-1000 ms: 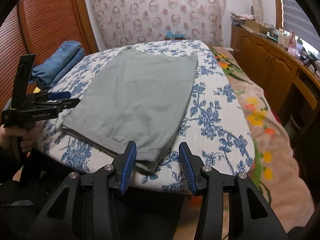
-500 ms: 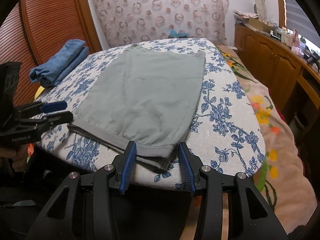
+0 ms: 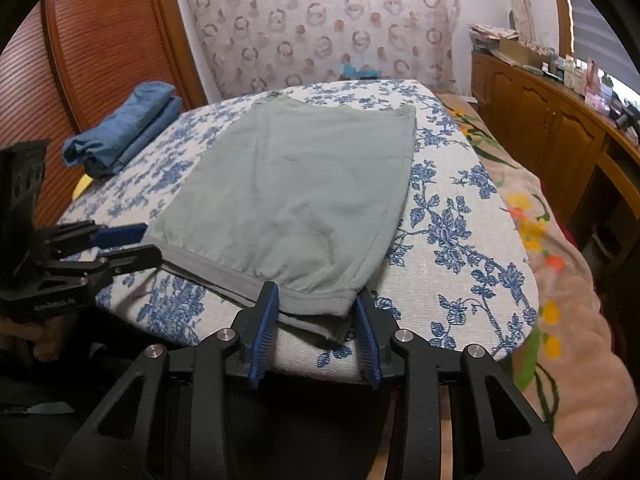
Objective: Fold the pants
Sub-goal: 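Close both grippers on the grey waistband edge of the pants, then lift the waistband with both grippers and swing it over the pants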
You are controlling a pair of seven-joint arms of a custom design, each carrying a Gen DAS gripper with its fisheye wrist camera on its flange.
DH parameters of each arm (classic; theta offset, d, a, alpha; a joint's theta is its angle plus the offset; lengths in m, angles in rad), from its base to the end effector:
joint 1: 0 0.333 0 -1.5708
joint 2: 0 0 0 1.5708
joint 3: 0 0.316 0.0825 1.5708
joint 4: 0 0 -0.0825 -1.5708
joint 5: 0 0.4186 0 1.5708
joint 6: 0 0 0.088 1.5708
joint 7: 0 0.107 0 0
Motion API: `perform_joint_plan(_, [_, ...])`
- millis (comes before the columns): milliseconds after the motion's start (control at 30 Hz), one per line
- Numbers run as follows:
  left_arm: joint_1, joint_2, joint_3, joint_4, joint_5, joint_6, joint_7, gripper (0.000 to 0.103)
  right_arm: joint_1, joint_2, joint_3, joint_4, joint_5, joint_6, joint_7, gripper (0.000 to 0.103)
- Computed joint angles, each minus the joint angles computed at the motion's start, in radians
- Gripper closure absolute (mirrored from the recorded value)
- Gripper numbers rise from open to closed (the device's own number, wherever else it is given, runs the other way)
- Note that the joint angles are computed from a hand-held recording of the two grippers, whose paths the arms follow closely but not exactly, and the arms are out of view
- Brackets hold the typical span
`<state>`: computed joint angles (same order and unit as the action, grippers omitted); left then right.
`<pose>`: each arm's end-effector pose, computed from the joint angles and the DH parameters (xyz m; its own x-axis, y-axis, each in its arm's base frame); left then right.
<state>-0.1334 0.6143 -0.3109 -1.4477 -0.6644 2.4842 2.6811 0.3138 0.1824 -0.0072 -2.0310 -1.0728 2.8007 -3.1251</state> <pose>0.7256 -0.2877 0.3734 -0.8656 -0.4830 0.1323 -0.4288 0.5784 -0.6939 0.5983 0.2330 0.3839 -0.2729 -0.9468 -0.1705 -0.6415 0.3112 -0.7012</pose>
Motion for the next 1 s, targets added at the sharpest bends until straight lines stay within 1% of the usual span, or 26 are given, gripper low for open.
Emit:
perform_joint_plan(167, [0.011, -0.003, -0.008, -0.004, -0.020, -0.006, 0.012, 0.086, 0.001, -0.002, -0.001, -0.002, -0.009, -0.004, 0.010, 0.072])
perform_joint_plan(233, [0.014, 0.002, -0.007, 0.005, -0.025, -0.017, 0.004, 0.087, 0.001, -0.004, 0.001, -0.004, -0.001, -0.009, 0.003, 0.072])
perform_joint_plan(400, [0.019, 0.010, -0.007, 0.016, -0.032, -0.036, -0.002, 0.088, 0.007, -0.012, 0.007, -0.004, 0.003, -0.041, 0.006, 0.071])
perform_joint_plan(633, [0.023, 0.013, -0.008, 0.020, -0.038, -0.049, -0.005, 0.088, 0.000, -0.004, 0.007, 0.001, 0.025, -0.035, 0.013, 0.068])
perform_joint_plan(733, [0.024, 0.011, -0.008, 0.016, -0.041, -0.045, 0.002, 0.087, 0.011, 0.011, 0.010, 0.024, 0.029, -0.072, 0.000, 0.068])
perform_joint_plan(800, [0.027, 0.006, -0.010, 0.010, -0.043, -0.045, 0.014, 0.090, 0.020, 0.021, 0.011, 0.039, 0.021, -0.095, -0.017, 0.070])
perform_joint_plan(833, [0.027, 0.004, -0.011, 0.008, -0.043, -0.043, 0.020, 0.092, 0.021, 0.023, 0.010, 0.040, 0.017, -0.089, -0.018, 0.077])
perform_joint_plan(867, [0.025, 0.004, -0.010, 0.010, -0.044, -0.041, 0.018, 0.093, 0.018, 0.022, 0.007, 0.036, 0.013, -0.064, -0.012, 0.083])
perform_joint_plan(933, [0.025, 0.004, -0.010, 0.015, -0.047, -0.045, 0.016, 0.094, 0.012, 0.021, 0.000, 0.026, 0.003, -0.017, 0.001, 0.092])
perform_joint_plan(1000, [0.036, -0.003, -0.022, 0.012, -0.069, -0.042, 0.038, 0.095, 0.015, 0.017, -0.010, 0.022, -0.032, 0.006, 0.038, 0.094])
